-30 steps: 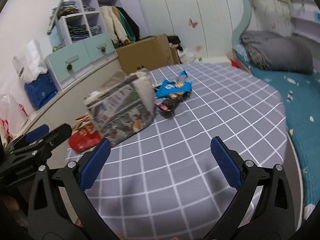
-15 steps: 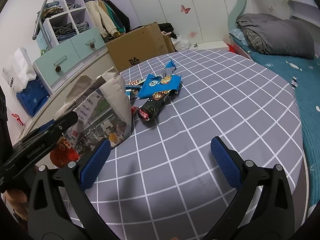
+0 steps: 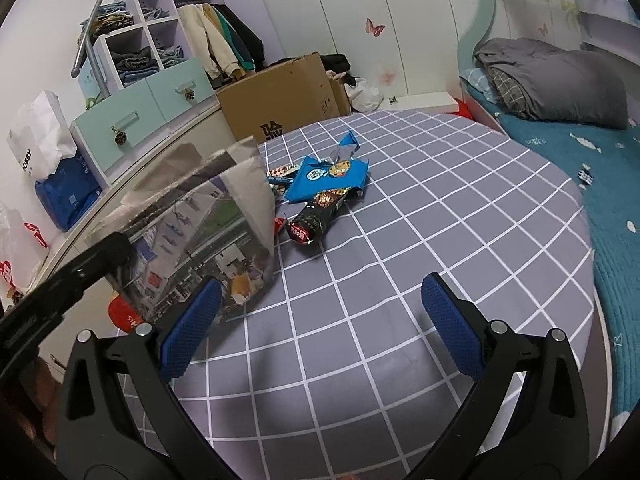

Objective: Collect trash
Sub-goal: 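Grasp the white plastic bag with the right tool while the left tool lifts the paper bag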

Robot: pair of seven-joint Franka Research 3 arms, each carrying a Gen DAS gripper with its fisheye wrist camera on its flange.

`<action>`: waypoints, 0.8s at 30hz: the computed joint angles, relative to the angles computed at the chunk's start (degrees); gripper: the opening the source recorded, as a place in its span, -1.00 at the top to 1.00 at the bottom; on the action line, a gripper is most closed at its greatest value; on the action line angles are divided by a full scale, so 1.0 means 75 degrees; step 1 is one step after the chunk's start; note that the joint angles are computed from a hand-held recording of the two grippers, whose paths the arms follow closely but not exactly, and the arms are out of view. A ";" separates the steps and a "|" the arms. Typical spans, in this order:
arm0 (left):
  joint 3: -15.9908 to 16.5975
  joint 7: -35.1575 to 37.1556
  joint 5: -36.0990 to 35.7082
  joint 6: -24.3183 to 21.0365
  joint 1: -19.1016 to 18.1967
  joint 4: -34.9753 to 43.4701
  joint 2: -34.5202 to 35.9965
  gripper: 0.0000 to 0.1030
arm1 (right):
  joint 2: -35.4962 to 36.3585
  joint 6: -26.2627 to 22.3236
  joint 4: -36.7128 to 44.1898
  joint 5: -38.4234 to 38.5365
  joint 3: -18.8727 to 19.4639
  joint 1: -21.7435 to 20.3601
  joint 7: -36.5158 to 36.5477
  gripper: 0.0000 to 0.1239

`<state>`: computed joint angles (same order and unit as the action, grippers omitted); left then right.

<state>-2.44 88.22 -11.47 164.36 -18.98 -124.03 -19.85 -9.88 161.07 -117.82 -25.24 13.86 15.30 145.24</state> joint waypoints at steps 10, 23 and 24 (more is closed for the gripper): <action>-0.0840 -0.1592 0.0895 0.1097 0.1355 -0.0620 -0.0982 0.93 | -0.0097 0.0275 0.0078 -0.0294 0.0214 -0.0196 0.0085 -0.58; -0.2235 -0.4617 0.3359 0.0799 0.4628 -0.0782 -0.1765 0.93 | 0.2843 -0.0837 0.3768 0.0665 -0.0310 0.1098 -0.2905 -0.57; -0.2244 -0.4743 0.3512 0.0737 0.4754 -0.0753 -0.1740 0.92 | 0.3073 -0.1040 0.4093 0.0780 -0.0344 0.1182 -0.3160 -0.57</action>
